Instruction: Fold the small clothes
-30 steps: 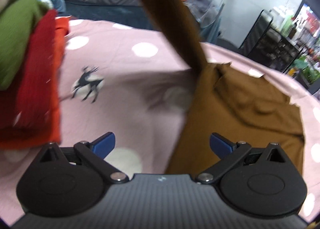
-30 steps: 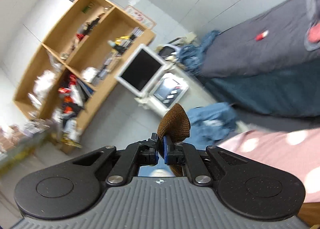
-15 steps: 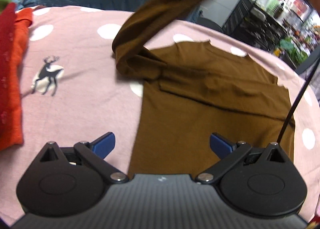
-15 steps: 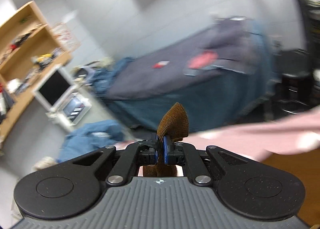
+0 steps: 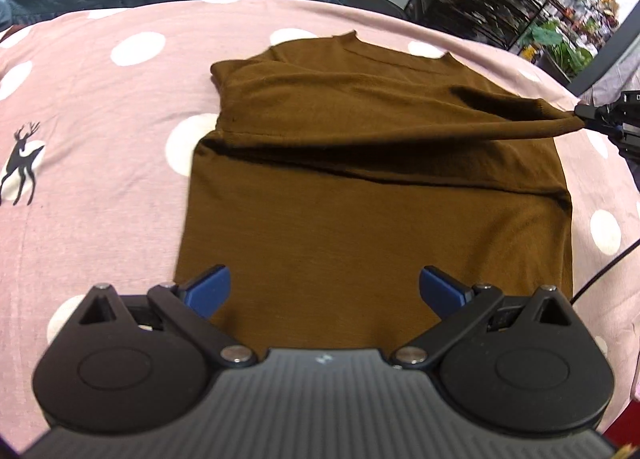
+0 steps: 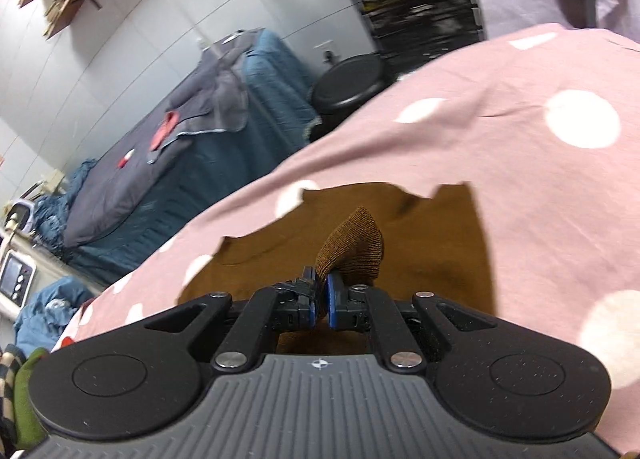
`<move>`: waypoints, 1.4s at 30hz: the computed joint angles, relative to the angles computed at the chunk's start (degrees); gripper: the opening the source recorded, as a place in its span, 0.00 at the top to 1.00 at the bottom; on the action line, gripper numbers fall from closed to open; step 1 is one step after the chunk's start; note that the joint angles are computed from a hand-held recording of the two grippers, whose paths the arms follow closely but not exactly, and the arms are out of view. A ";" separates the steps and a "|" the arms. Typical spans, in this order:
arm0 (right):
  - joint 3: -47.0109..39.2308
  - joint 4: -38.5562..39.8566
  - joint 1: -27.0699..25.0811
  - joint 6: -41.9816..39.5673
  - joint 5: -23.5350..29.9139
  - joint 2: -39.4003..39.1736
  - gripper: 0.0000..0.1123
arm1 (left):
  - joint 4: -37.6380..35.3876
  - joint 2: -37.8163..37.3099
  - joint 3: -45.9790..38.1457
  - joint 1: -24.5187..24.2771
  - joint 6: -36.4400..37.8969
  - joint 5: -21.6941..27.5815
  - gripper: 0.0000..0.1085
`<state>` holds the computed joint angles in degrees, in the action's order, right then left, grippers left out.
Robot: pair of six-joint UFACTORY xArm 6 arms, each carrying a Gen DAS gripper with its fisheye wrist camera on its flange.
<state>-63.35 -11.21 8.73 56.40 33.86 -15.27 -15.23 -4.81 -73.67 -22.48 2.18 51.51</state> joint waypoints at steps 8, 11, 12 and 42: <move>6.59 4.04 -3.84 -6.58 3.37 -3.69 0.70 | 2.39 0.24 -0.75 -2.04 -2.47 1.66 0.05; 7.58 0.11 -4.40 -0.40 8.19 -4.81 0.44 | 3.67 -0.10 -0.23 -2.64 -3.80 1.78 0.05; 7.94 -1.32 -4.33 0.16 9.18 -5.45 0.44 | 4.02 -0.30 0.07 -2.74 -4.26 1.87 0.05; 17.36 7.03 -6.86 -5.37 16.91 -19.09 0.62 | 5.72 -0.17 -0.48 -6.52 -6.75 3.99 0.05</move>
<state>-46.00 -4.19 1.87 51.04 50.78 -34.36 -9.51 -4.97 -74.14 -28.99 -4.57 55.50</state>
